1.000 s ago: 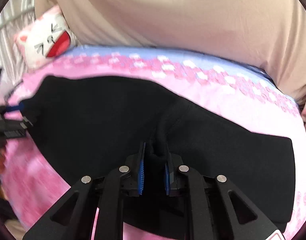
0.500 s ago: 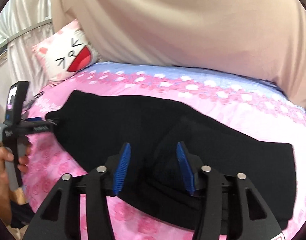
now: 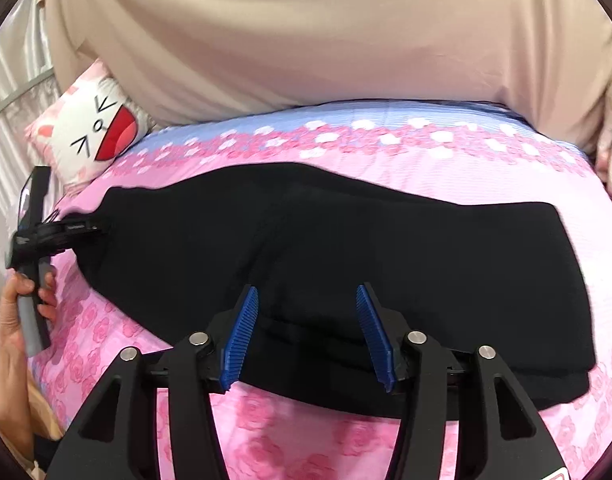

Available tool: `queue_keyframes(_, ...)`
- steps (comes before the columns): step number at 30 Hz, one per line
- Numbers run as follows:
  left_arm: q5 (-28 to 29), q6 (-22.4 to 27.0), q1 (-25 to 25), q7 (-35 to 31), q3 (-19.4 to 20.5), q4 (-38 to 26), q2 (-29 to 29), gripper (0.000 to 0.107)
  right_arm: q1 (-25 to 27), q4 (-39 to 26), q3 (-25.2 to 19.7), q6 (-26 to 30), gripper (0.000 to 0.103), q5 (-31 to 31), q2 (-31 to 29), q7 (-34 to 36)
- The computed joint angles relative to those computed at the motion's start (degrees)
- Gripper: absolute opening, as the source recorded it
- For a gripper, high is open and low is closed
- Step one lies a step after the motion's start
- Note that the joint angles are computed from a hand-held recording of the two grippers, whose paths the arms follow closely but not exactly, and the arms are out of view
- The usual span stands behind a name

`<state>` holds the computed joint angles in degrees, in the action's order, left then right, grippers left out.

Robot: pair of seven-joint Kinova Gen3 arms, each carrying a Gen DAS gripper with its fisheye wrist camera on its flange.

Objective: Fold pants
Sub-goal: 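Fold the held trouser end over onto the bundle with the right gripper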

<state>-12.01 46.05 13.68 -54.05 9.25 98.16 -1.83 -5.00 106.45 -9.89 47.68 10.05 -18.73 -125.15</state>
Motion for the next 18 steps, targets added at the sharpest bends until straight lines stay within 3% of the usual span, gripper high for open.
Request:
queue_keyframes(2,-3.35,1.33,2.84,0.41,0.85,-2.48,-0.64,0.024,0.77,1.03,0.91,-0.4,0.057,0.07,-1.57,-0.25)
queue_keyframes(7,-11.9,2.02,15.47,2.9,2.95,-9.46,-0.72,0.024,3.64,3.46,3.31,-0.99,0.057,-0.81,-5.2,-0.54)
queue_keyframes(10,-15.55,5.3,23.43,1.74,5.72,-16.22,4.06,0.025,5.34,4.8,5.54,-0.96,0.057,-1.95,-7.61,0.07)
queue_keyframes(12,-16.74,8.93,28.49,1.17,6.2,-21.1,9.26,0.034,6.52,5.19,6.26,-0.39,0.057,-2.44,-8.45,0.66)
queue_keyframes(15,-16.43,11.24,36.44,-0.58,2.38,-24.86,17.23,0.046,7.69,6.11,8.68,0.8,0.06,-3.8,-9.6,2.15)
queue_keyframes(18,-22.51,17.99,44.3,4.45,-2.13,-28.5,22.13,0.056,8.46,6.92,10.22,1.36,0.06,-4.84,-10.21,3.93)
